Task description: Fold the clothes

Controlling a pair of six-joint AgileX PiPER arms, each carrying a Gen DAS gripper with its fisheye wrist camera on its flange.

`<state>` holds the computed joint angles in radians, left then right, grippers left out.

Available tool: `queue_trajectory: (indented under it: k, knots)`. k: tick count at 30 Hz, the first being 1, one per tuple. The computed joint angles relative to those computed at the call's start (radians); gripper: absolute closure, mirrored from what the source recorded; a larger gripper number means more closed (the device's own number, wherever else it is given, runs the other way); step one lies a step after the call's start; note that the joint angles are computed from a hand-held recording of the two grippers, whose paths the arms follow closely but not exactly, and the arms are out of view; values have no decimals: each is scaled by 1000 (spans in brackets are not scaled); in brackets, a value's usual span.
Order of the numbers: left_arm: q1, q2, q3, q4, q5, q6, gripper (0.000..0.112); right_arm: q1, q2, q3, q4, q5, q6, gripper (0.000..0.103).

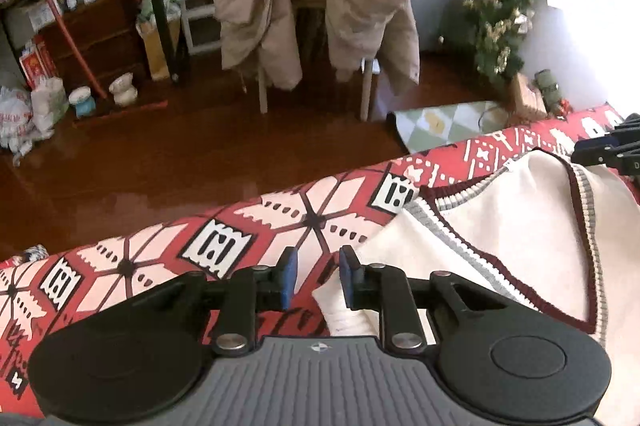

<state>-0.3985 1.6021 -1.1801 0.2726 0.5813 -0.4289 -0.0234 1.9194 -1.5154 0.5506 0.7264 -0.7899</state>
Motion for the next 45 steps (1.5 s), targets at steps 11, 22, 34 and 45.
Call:
queue_trajectory:
  k: [11, 22, 34, 45]
  knots:
    - [-62, 6, -28, -33, 60, 169, 81, 55, -21, 39, -69, -50, -7, 76]
    - [-203, -17, 49, 478, 54, -350, 104, 140, -119, 232, -131, -358, -41, 101]
    - [-128, -32, -7, 283, -2, -308, 99, 96, -119, 189, 80, -309, -85, 96]
    - [-126, 239, -320, -210, 83, -36, 104, 231, 22, -5, 14, -49, 139, 96]
